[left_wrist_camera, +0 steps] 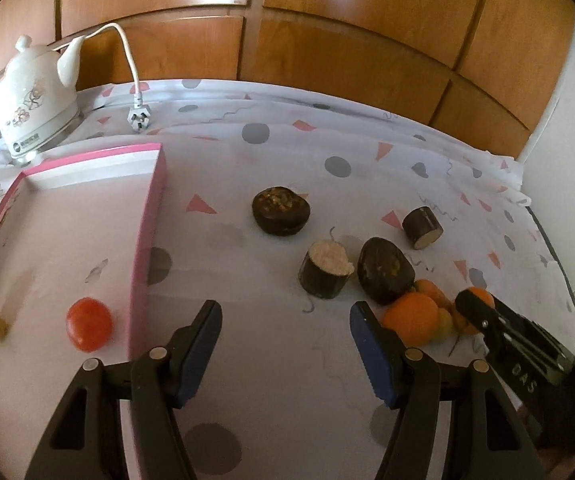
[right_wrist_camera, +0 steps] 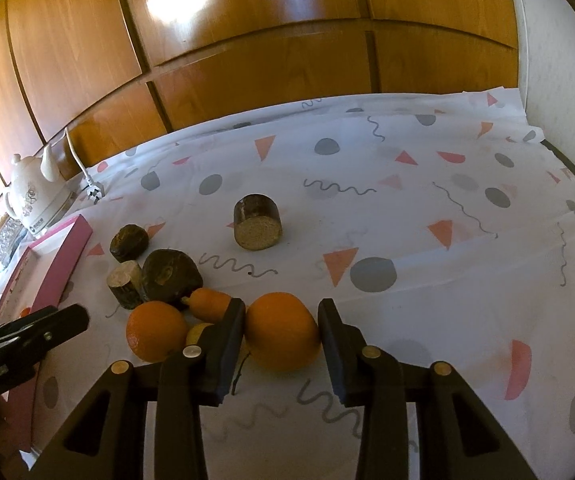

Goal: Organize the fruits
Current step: 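Grasp a dark round wood slice with the left tool while the right tool holds the orange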

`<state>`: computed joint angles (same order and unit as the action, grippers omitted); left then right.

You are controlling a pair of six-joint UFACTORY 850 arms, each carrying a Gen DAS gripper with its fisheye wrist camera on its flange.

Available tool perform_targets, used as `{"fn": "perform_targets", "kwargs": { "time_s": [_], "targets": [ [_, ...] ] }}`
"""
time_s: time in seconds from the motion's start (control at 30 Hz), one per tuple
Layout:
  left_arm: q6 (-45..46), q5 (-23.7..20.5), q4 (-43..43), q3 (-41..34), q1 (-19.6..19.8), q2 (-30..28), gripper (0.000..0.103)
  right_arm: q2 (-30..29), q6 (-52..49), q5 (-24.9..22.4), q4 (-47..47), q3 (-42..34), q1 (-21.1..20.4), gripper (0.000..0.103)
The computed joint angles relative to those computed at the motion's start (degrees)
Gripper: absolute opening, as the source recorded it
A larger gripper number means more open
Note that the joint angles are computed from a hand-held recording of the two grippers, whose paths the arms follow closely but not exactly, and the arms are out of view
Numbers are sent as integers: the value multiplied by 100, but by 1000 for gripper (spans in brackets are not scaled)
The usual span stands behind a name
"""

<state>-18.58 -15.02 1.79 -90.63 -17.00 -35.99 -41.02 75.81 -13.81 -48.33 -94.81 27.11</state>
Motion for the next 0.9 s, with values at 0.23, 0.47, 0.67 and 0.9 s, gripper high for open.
{"fn": "perform_targets", "kwargs": {
  "time_s": [0.23, 0.47, 0.67, 0.9],
  "targets": [
    [-780, -18, 724, -195, -76, -171, 67, -62, 632, -551, -798, -124, 167, 37],
    [-1427, -18, 1381, -441, -116, -348, 67, -212, -275, -689, 24, -364, 154, 37],
    [-1649, -110, 1650, -719, -137, -571, 68, -225, -380, -625, 189, -349, 131, 37],
    [-1338, -149, 1272, -936, -107, -776, 61, -205, -222, -511, 85, -288, 116, 37]
  ]
}}
